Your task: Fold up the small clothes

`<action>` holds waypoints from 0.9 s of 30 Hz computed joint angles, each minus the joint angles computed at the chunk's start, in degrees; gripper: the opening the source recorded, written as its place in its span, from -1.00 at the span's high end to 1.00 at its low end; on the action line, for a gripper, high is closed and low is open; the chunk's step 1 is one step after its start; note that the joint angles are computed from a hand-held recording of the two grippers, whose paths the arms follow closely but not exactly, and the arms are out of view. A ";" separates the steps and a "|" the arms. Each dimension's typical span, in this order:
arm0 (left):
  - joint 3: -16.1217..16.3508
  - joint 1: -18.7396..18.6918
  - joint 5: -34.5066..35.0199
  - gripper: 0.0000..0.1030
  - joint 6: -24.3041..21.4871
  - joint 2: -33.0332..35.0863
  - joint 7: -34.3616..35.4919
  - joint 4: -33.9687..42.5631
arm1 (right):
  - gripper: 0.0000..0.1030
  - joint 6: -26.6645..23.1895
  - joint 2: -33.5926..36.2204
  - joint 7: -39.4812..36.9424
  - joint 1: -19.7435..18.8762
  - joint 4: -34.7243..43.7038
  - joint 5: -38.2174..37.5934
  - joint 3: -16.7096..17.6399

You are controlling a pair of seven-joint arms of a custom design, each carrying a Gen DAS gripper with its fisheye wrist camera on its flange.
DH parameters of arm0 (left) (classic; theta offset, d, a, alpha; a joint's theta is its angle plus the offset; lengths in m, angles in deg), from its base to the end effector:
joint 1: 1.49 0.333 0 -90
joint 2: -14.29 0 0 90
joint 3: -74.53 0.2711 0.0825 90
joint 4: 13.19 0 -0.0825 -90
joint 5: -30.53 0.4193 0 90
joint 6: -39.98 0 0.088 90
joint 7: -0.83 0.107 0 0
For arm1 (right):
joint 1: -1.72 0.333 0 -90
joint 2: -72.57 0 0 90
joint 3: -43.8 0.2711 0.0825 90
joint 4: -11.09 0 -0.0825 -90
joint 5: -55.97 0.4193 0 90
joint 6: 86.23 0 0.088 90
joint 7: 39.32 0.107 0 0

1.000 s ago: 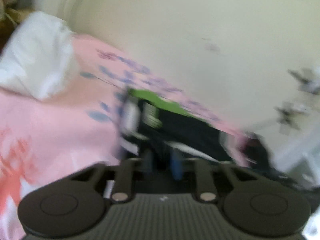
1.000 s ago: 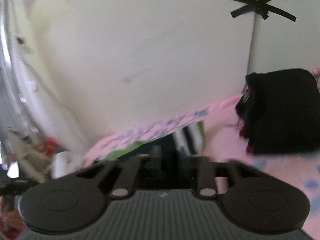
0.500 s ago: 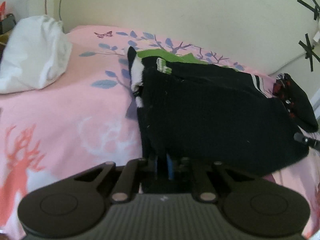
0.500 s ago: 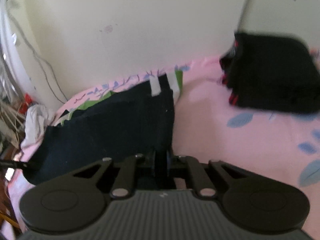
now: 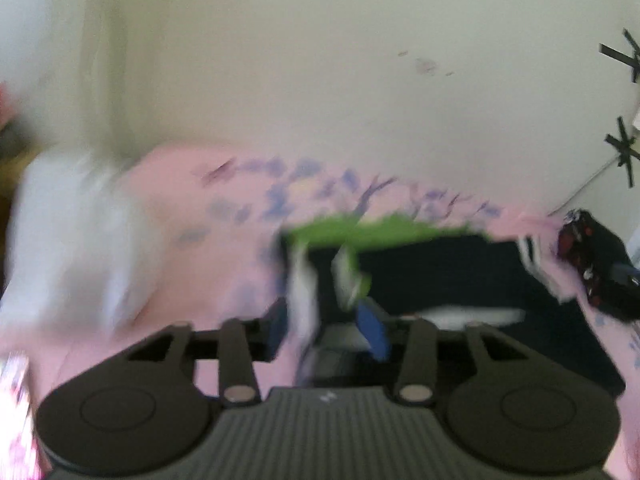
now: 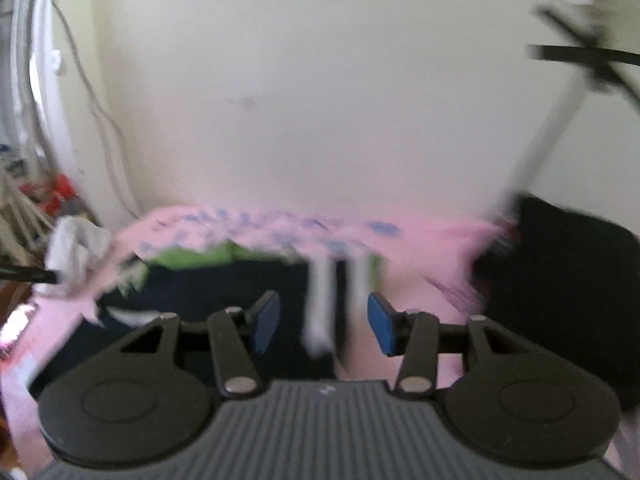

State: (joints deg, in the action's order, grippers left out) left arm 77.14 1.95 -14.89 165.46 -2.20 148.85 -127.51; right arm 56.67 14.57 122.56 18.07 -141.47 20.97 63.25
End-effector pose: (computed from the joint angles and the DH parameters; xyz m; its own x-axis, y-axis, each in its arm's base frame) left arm 0.5572 0.0356 0.5978 -0.6017 -0.7873 0.1350 -0.5742 0.3089 -0.7582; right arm 0.3089 0.2384 0.5680 -0.2017 -0.9647 -0.1691 -0.4210 0.2412 -0.8744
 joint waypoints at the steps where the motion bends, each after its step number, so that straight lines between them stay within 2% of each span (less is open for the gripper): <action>1: -0.96 -0.95 -0.21 0.05 -0.08 2.98 -0.87 3.19 | 0.19 3.22 4.79 -0.34 0.28 2.32 -2.43 -3.70; 2: -2.31 -1.81 0.30 0.05 0.08 6.81 -2.14 7.17 | 0.18 6.02 9.76 -1.92 -0.49 5.09 -2.18 -6.05; 4: -5.51 -3.07 3.88 0.04 2.96 13.39 -5.45 13.51 | 0.18 10.79 19.76 -8.56 -5.03 11.22 5.39 -6.63; 5: -6.95 -3.69 6.40 0.03 4.43 16.82 -8.14 16.70 | 0.18 12.18 24.44 -11.24 -5.01 14.04 8.18 -8.33; 7: -8.84 -4.50 10.27 0.03 3.35 23.60 -12.55 23.58 | 0.18 12.07 33.33 -12.76 -2.74 20.39 9.03 -12.58; 10: -10.76 -5.41 15.50 0.03 2.57 29.61 -16.36 28.80 | 0.18 11.33 41.39 -17.53 -2.10 26.56 13.46 -14.22; 11: -11.21 -5.84 17.41 0.07 3.25 30.36 -16.90 28.94 | 0.33 10.85 43.42 -20.82 -1.14 28.14 16.34 -15.21; 12: -11.47 -6.44 19.83 0.27 4.03 31.14 -17.62 28.96 | 0.39 9.89 45.10 -25.37 0.35 29.50 19.68 -16.50; 13: -11.83 -6.39 20.44 0.32 5.93 30.50 -16.70 27.18 | 0.64 8.31 46.68 -27.04 -0.04 31.13 19.01 -15.80; 14: -12.02 -6.33 19.04 0.60 8.49 29.29 -13.50 24.76 | 0.85 7.25 47.63 -26.38 -1.05 32.32 15.36 -14.49; 15: -12.98 -5.39 17.77 0.74 7.86 28.89 -11.53 24.35 | 0.89 7.32 48.45 -25.87 -1.57 33.34 12.92 -13.93; 16: -12.96 -5.73 18.28 0.79 9.04 28.51 -12.21 23.85 | 0.95 9.19 48.62 -22.90 -2.39 33.74 9.94 -13.46; 17: -12.93 -5.78 18.22 0.95 9.97 27.74 -12.52 23.04 | 0.96 11.05 48.56 -19.35 -3.29 34.11 6.62 -13.01; 19: -12.99 -5.33 15.64 0.96 12.43 25.72 -11.71 21.10 | 0.96 13.49 47.97 -15.16 -4.27 34.99 1.21 -12.25; 22: -12.32 -3.57 7.38 0.96 12.03 20.83 -8.29 18.11 | 0.96 12.85 45.95 -14.68 -3.96 35.64 -4.17 -10.74; 25: -10.32 -2.94 -2.59 0.96 10.12 13.85 -2.29 13.19 | 0.96 11.80 41.00 -13.82 -3.13 33.00 -7.91 -8.70; 27: -7.70 -3.06 -8.27 0.96 7.06 8.17 2.71 8.73 | 0.96 11.86 36.82 -13.18 -2.81 30.21 -10.40 -6.76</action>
State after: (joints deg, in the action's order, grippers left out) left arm 69.44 -1.11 -23.16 172.52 5.97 151.56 -118.79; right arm 68.53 51.39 109.38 15.26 -111.26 10.57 56.49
